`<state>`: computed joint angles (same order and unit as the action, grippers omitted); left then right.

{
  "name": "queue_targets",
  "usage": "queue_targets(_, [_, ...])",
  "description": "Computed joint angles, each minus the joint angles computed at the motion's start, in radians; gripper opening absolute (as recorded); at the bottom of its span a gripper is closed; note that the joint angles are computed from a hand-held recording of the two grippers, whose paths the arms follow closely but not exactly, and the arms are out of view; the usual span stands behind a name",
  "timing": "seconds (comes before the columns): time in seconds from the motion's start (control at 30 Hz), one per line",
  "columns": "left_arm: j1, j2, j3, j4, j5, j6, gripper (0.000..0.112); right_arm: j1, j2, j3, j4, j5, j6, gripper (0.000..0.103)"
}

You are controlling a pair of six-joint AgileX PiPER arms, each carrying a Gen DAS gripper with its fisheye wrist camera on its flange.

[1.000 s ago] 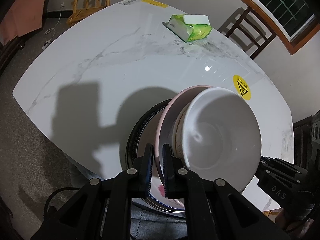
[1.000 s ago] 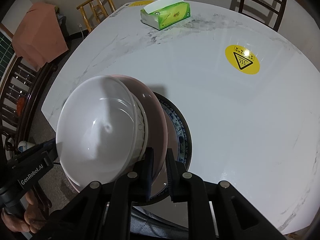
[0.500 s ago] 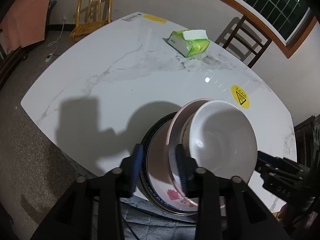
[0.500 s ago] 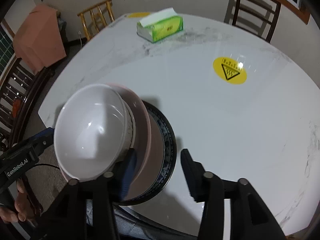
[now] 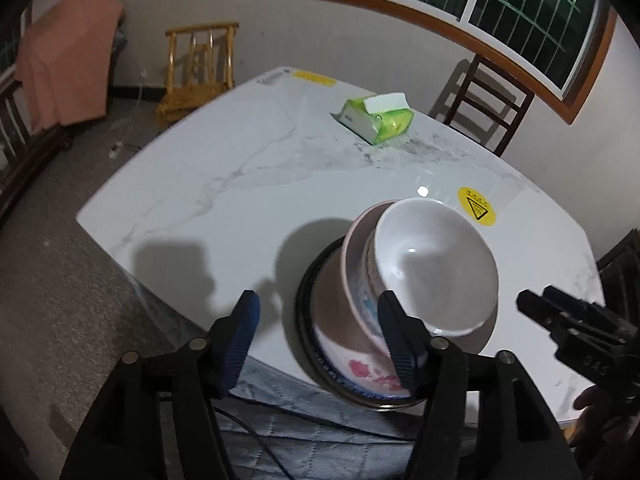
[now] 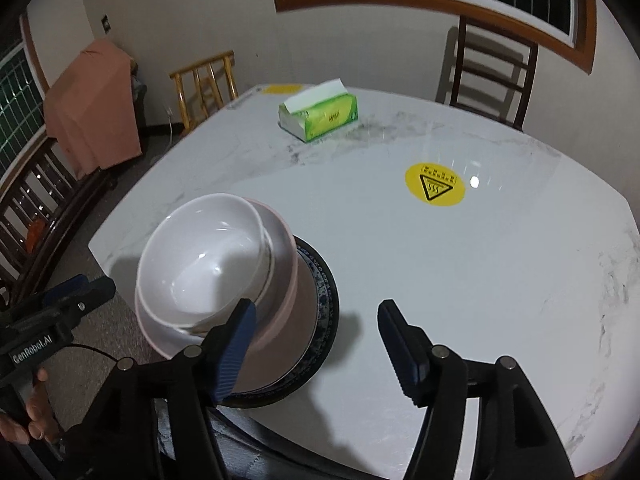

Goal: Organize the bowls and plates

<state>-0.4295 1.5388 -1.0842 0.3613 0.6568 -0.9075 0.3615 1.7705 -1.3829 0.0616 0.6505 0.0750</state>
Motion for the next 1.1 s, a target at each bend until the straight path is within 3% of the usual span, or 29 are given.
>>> queue_targets(0.13, [-0.102,-0.03,0.059,0.222,0.022,-0.223,0.068,0.021,-0.065,0.111,-0.025,-0.11,0.02,0.066])
queue_targets(0.33, [-0.201,-0.026,0.09,0.369,0.059,-0.395,0.08,0.059,-0.134,0.264,-0.066,-0.232,0.083,0.075])
queue_targets(0.43, [-0.246,-0.028,0.1,0.413,0.084,-0.455,0.085,0.065,-0.138,0.292,-0.037,-0.216,0.046,0.083])
queue_targets(0.77, [-0.313,0.003,0.102,0.446,0.143,-0.52,0.087,0.073,-0.165,0.375,0.01,-0.253,-0.002,0.083])
queue_targets(1.1, [-0.337,0.044,0.079,0.461,0.189,-0.535,0.087,0.095,-0.153,0.373,-0.08,-0.238,0.088,0.083])
